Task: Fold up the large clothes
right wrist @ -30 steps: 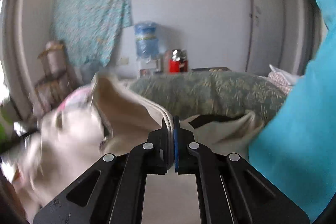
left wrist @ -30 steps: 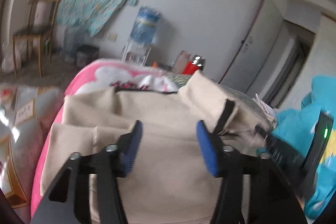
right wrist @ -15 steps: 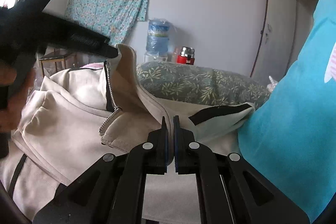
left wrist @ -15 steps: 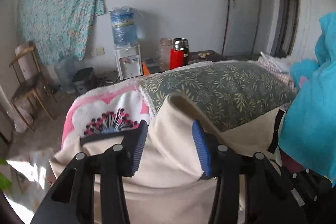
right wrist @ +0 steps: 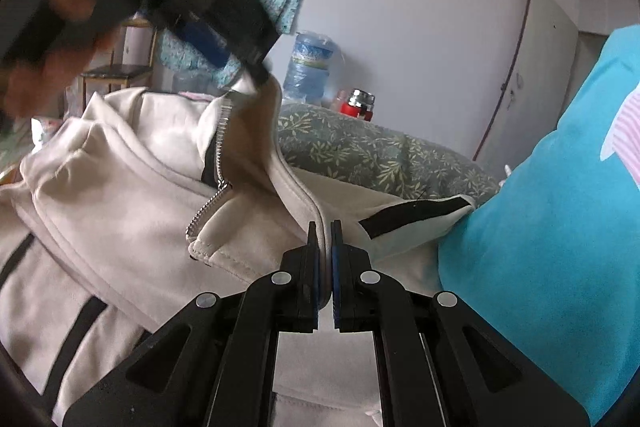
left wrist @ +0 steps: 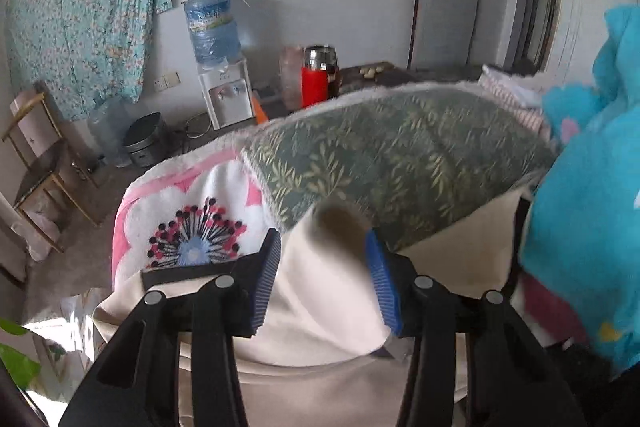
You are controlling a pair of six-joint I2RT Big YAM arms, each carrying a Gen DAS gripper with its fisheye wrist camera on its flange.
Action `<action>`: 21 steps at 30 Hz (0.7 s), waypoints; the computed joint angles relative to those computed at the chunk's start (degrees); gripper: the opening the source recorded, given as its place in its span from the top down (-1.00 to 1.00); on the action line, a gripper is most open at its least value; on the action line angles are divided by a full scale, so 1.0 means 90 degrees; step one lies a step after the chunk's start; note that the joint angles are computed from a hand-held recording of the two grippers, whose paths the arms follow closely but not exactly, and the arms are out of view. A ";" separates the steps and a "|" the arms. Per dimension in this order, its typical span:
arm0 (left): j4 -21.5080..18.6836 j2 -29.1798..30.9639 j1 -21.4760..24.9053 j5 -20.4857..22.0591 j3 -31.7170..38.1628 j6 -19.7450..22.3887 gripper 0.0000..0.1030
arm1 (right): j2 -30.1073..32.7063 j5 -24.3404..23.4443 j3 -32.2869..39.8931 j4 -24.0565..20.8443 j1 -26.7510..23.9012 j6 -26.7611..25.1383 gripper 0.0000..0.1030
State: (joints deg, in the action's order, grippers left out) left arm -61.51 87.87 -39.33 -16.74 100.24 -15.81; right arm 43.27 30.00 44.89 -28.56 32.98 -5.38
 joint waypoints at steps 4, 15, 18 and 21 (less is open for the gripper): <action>-0.0558 0.0278 -0.0172 -0.0423 0.0338 0.0026 0.15 | -0.0069 -0.0059 0.0015 -0.0233 -0.0023 0.0282 0.90; 0.0409 -0.1228 -0.0712 -0.1872 -0.1885 -0.0945 0.92 | -0.0360 0.0193 -0.0146 -0.0206 0.0120 0.0086 0.89; 0.0438 -0.1932 -0.1234 -0.2088 -0.3040 -0.2353 0.93 | -0.0595 0.0368 -0.0339 0.0005 0.0393 -0.0552 0.89; 0.0531 -0.2114 -0.1623 -0.1612 -0.3852 -0.3627 0.93 | -0.0810 0.0574 -0.0512 -0.0100 0.0622 -0.0743 0.89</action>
